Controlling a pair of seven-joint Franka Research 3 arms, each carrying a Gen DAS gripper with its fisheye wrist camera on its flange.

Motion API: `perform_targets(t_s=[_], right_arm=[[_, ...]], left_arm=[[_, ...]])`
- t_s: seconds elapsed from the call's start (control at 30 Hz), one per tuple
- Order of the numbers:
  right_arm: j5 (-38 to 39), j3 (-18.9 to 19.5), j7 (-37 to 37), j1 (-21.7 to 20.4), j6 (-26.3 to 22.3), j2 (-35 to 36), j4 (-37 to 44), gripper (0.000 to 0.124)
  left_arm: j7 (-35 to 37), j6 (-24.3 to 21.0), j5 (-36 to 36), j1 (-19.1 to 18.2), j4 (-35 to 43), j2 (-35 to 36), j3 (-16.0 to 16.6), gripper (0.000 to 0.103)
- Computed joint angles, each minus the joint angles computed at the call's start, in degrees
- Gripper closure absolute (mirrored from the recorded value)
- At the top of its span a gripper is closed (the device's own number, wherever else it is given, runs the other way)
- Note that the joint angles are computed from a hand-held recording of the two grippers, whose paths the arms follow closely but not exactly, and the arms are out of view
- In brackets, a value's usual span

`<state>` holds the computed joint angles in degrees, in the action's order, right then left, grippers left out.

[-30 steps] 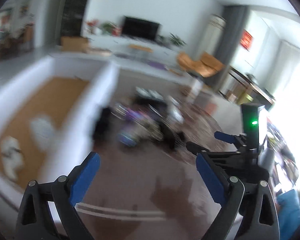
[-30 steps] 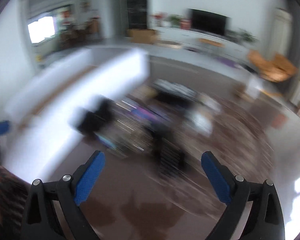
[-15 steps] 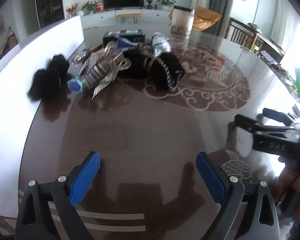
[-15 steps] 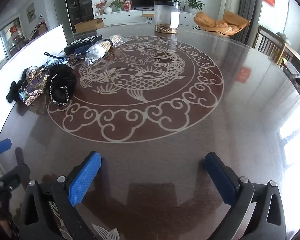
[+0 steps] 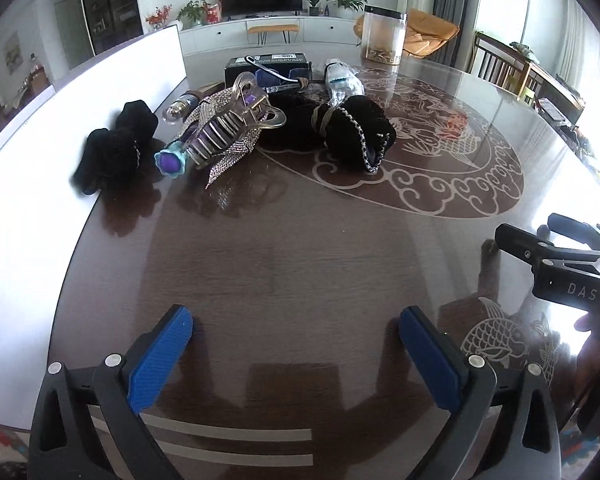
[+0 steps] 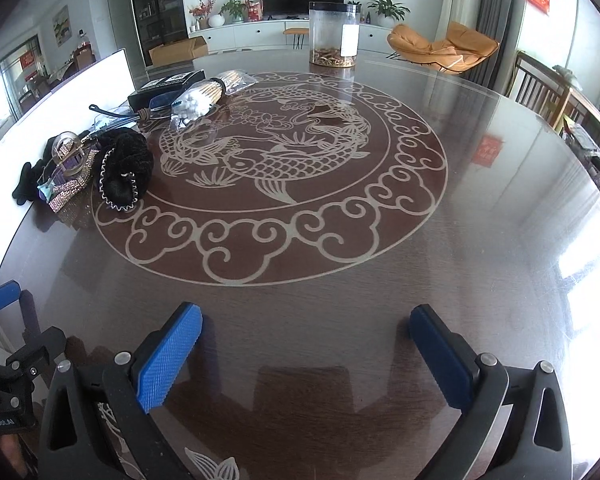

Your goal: Organize objects

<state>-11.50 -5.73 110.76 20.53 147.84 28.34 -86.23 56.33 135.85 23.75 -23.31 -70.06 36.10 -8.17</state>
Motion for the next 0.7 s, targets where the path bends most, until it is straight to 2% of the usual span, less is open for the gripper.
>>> perform_targets(t_s=[0.7], right_arm=[[0.0, 0.0, 0.0, 0.0, 0.1, -0.1, -0.2, 0.021]], left_arm=[[-2.0, -0.3, 0.9, -0.5, 0.1, -0.1, 0.5, 0.0]])
